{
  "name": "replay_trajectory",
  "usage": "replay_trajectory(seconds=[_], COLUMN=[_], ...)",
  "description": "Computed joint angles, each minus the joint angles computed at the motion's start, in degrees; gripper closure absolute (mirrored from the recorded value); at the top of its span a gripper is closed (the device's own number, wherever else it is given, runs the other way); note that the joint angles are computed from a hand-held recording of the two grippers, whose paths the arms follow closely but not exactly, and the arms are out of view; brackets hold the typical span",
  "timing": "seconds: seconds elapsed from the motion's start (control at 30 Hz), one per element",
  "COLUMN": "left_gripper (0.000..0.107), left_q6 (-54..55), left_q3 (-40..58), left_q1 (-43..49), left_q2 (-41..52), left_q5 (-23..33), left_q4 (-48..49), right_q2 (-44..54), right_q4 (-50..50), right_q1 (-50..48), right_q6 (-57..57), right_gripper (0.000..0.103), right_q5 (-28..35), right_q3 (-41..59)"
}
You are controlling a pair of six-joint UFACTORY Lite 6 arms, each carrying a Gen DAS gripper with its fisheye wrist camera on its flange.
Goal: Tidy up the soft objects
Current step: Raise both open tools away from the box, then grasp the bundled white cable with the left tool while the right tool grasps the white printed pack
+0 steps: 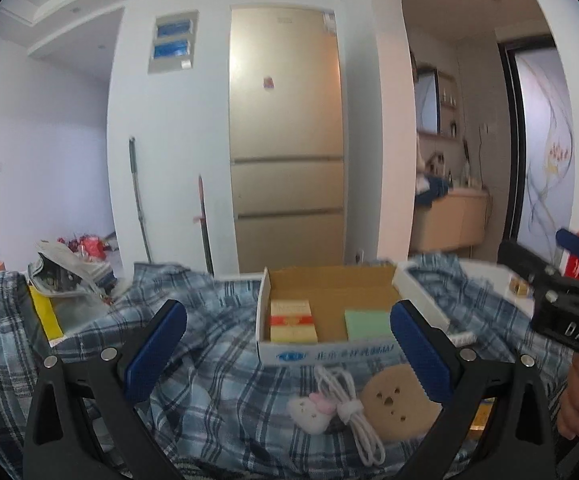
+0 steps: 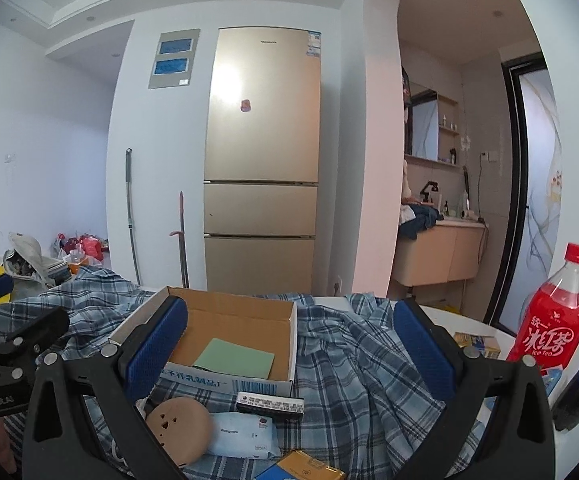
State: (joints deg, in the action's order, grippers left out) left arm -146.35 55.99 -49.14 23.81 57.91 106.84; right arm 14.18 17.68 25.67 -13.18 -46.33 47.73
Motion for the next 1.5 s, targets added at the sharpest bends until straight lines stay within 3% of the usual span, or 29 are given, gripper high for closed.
replay_trajectory(seconds=[0.13, 0.27, 0.5, 0.6, 0.67, 0.83, 0.97, 1.03, 1.07, 1.13, 1.43, 1.5], left_gripper=[0.018, 0.044, 0.047, 0.063, 0.064, 0.064, 0.064, 0.065, 0.075, 0.08, 0.081, 0.081], left_q6=[0.5, 1.5, 3.0, 15.6, 20.1, 25.2, 32.9, 32.4, 32.6, 33.0, 24.6, 28.9], left_q3=[1.2, 4.2, 8.7, 13.9, 16.1, 18.0, 20.3, 20.3, 20.2, 20.1, 18.0, 18.9], left_q1=[3.8, 6.8, 10.4, 11.4, 11.7, 12.2, 13.3, 13.1, 13.2, 13.4, 12.2, 11.3], left_q2=[-0.4, 2.0, 6.4, 10.0, 11.9, 13.5, 15.5, 15.6, 15.5, 15.6, 13.7, 14.3], left_q5=[-10.4, -19.4, -29.8, -34.6, -36.3, -39.0, -41.8, -41.5, -41.6, -42.0, -43.4, -42.7], left_q4=[1.5, 2.0, 2.5, -7.9, -11.8, -15.5, -22.9, -22.4, -22.5, -22.8, -12.2, -15.7], right_q2=[1.2, 2.7, 6.6, 9.2, 10.9, 12.9, 13.4, 13.4, 13.4, 13.5, 12.4, 12.7], right_q4=[0.3, 1.3, -0.8, 0.3, 5.2, -1.2, -3.5, -2.5, -2.6, -0.6, 1.8, 4.3], right_q1=[-0.6, -0.6, -2.3, -3.1, -3.1, -4.6, -4.6, -4.2, -4.2, -3.9, -4.8, -4.8], right_q6=[-0.1, -1.4, 0.4, -0.3, -4.6, 1.5, 3.6, 2.3, 2.3, 0.4, -1.7, -3.8], right_gripper=[0.0, 0.0, 0.0, 0.0, 0.0, 0.0, 0.0, 0.0, 0.0, 0.0, 0.0, 0.0], right_q5=[2.7, 4.5, 13.0, 18.7, 22.0, 27.6, 28.7, 28.7, 28.7, 28.8, 27.9, 27.9], right_q3=[2.1, 3.8, 9.4, 13.4, 16.1, 18.8, 19.1, 19.3, 19.2, 19.4, 19.0, 19.4])
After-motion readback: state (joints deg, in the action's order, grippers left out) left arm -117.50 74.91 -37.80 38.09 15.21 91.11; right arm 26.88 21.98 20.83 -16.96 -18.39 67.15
